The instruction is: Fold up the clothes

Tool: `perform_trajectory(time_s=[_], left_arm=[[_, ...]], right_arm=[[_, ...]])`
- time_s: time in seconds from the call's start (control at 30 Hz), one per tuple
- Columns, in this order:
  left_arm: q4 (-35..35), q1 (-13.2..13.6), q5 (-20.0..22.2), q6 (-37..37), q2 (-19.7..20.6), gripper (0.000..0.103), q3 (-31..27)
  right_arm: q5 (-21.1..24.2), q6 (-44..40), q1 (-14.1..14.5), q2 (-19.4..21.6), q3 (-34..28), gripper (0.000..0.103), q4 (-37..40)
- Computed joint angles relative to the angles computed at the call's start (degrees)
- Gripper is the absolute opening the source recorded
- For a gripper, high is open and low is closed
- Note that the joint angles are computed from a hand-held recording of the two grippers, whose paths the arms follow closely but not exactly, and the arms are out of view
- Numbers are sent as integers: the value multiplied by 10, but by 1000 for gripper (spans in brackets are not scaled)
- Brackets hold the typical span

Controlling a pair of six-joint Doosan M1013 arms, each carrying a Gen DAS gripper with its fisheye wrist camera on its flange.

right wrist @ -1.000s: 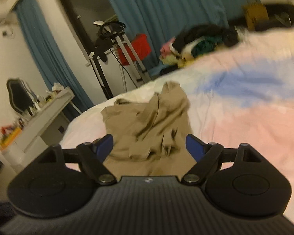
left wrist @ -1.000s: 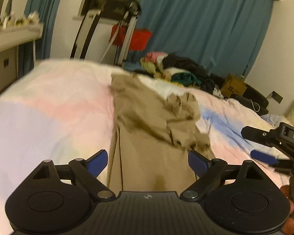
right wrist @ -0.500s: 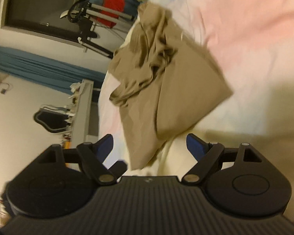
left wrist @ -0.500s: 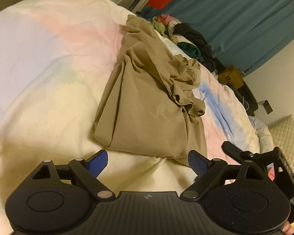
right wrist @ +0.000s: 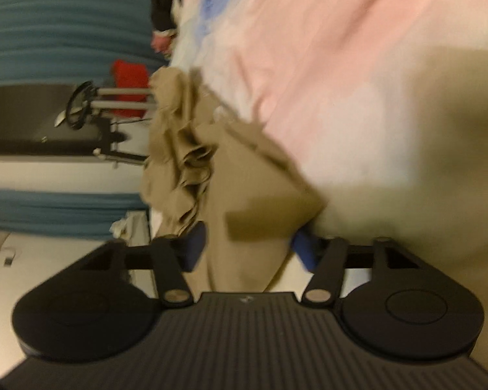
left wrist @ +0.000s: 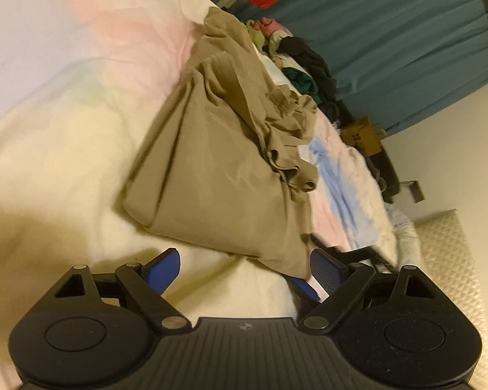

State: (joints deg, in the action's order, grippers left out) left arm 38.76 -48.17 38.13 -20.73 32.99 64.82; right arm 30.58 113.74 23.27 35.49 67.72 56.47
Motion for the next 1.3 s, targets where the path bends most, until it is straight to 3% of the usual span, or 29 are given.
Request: perform_trajectory(time_s=[0.1, 0.17, 0.27, 0.33, 0.37, 0.43, 0.53, 0.6, 0.83, 0.93, 1.1, 1.17, 1.3], left_arm=[[-6, 4, -51, 3, -4, 88, 15], [13, 4, -53, -11, -2, 87, 13], [62, 8, -101, -74, -3, 87, 24], [61, 17, -171, -98, -2, 87, 35], [41, 21, -198, -85, 1, 87, 36], [1, 22, -208, -47, 9, 87, 28], [-53, 25, -205, 1, 19, 86, 16], [-49, 29, -191, -18, 22, 84, 16], [212, 30, -150, -367, 7, 65, 64], [275, 24, -121, -437, 5, 51, 71], [290, 19, -93, -436, 11, 33, 63], [281, 19, -88, -424, 14, 20, 60], [273, 21, -83, -398, 12, 16, 60]], right_arm=[[-7, -1, 1, 1, 2, 19, 5], [-23, -44, 2, -2, 11, 14, 62], [-37, -133, -2, -10, 25, 11, 156], [-42, -180, -1, -13, 29, 10, 201], [-42, -196, -1, -14, 29, 10, 214], [-41, -209, -1, -15, 28, 10, 224], [-41, -221, -2, -18, 31, 10, 238], [-39, -228, -4, -22, 37, 10, 246], [-36, -231, -7, -23, 40, 9, 253], [-35, -223, -8, -23, 39, 9, 241], [-34, -191, -9, -25, 40, 9, 199], [-34, -179, -9, -24, 39, 9, 182], [-35, -174, -8, -25, 37, 9, 158]])
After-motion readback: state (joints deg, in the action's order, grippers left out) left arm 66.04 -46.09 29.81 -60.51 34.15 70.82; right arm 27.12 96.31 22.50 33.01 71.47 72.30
